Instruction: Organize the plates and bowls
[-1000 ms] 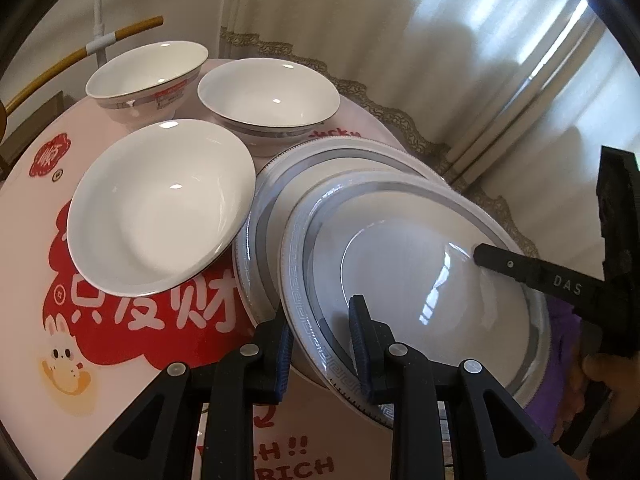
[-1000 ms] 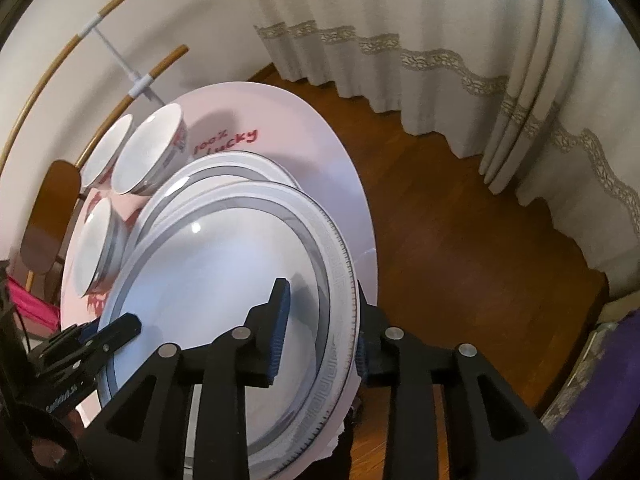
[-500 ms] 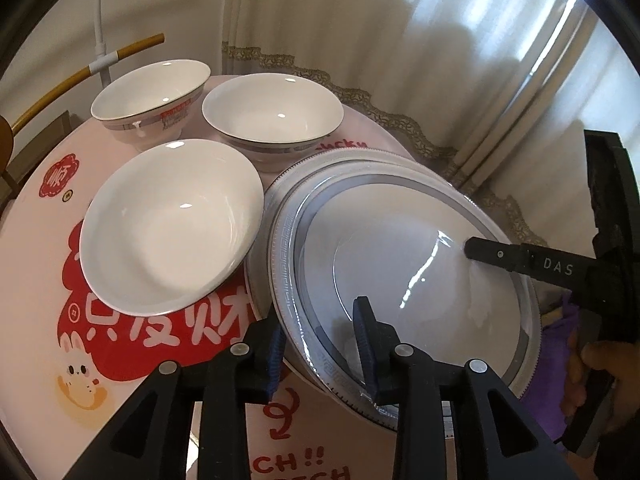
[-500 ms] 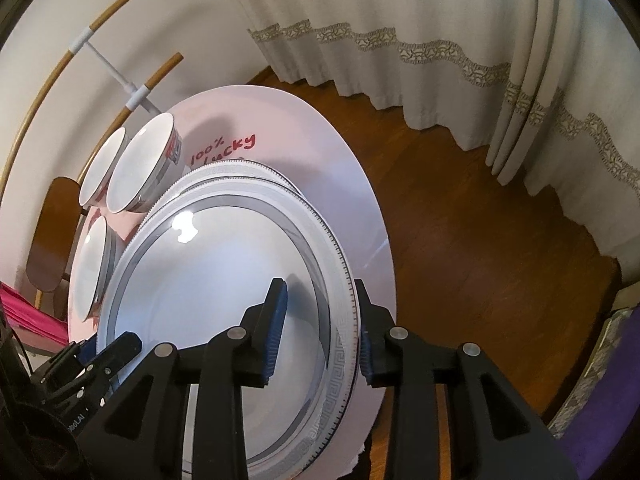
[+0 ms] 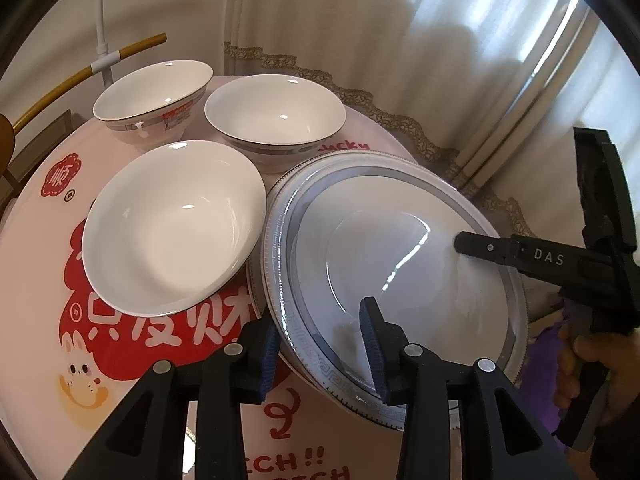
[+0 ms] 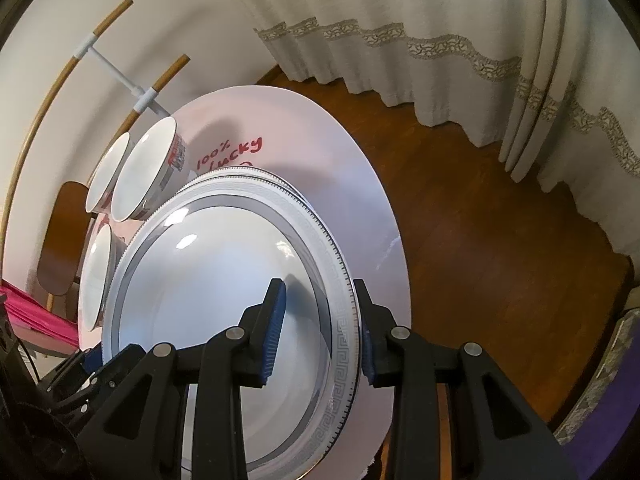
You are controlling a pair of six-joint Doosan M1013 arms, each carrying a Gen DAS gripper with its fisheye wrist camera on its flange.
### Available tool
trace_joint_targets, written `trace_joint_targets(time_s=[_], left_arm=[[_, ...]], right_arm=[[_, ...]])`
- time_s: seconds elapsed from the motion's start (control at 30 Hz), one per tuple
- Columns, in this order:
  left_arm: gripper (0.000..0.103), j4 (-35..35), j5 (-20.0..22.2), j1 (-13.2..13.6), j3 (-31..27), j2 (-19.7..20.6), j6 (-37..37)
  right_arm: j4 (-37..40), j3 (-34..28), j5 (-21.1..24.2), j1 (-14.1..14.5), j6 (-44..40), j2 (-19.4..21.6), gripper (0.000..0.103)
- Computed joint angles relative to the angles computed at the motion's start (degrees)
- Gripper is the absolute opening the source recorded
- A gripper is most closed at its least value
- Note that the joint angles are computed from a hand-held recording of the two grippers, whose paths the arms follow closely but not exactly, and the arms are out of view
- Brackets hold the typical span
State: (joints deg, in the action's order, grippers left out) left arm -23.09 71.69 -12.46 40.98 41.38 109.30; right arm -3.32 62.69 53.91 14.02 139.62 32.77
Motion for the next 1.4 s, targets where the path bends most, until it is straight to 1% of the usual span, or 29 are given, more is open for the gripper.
trace_joint_targets(time_s=[0.03,0.2,0.4,0.47,0.53,0.73,0.83,0.87,1.0,1.1,1.2,1.23,1.27,1.3,1.37,1.4], left_arm=[[0.038,-0.13,0.03,0.01,0.10,-0.07,0.20],[0.040,0.03,-0.28,-0.03,0.84,-0.52,0.65],[0.051,0.53,-0.60,-0.10,1.65,-1.10,0.66],[0.052,0.89,-0.72,-0.03,1.68,-1.08,0.09],[0.051,0.92,0.23,0.09,1.12,-0.68,-0.57],[0.052,1.20,-0.06,0.02,2.02,-1.25,0.25],[0.053,1.08,-0.25,0.08,2.13,-1.54,0.24],[0.053,1.07,-0.11,0.17,1.89,-1.54,0.09],[0.054,0.57,0.45,0.63,1.88,-2.17,-0.08],[0.054,0.16,0.81,1.22,1.49,-2.57,-0.63],[0.056,-0.05,0.93,2.05,1.05,-3.04,-1.23],[0.059,0.03,0.87,2.35,0.76,-3.10,-1.44],[0.061,0.12,0.73,2.74,0.23,-3.06,-1.88],[0.062,0.12,0.81,3.10,-0.37,-2.89,-2.29],[0.063,0.28,1.06,3.85,-1.99,-2.22,-3.91],[0.063,0.25,1.07,4.20,-2.61,-1.90,-4.76]], right_arm=[[0.69,0.09,-0.46,-0.14,-0.18,0.04,0.033],[2.38,0.98,-2.35,-0.48,-0.57,-0.21,0.033],[4.90,2.43,-4.48,-0.86,-2.08,-0.82,0.030],[5.46,2.79,-4.93,-0.92,-2.31,-0.98,0.029],[5.67,3.05,-5.34,-0.94,-2.56,-1.12,0.029],[5.84,2.81,-4.47,-0.87,-2.72,-1.00,0.029],[4.90,2.48,-3.26,-0.70,-2.23,-1.06,0.029],[4.28,2.22,-2.67,-0.61,-1.76,-1.03,0.031],[1.79,1.31,-0.75,0.01,-1.07,-1.40,0.032],[-1.55,-1.12,3.16,0.94,-0.83,-0.89,0.034],[-5.86,-3.74,7.16,2.10,1.09,-0.24,0.034],[-8.11,-4.76,8.82,2.64,2.45,0.05,0.034],[-10.65,-6.15,11.04,3.23,3.80,0.55,0.036],[-11.65,-6.61,11.31,3.50,4.60,0.61,0.038],[-10.81,-6.86,9.05,3.71,5.01,0.37,0.038],[-10.82,-7.68,8.97,3.91,4.73,0.67,0.039]])
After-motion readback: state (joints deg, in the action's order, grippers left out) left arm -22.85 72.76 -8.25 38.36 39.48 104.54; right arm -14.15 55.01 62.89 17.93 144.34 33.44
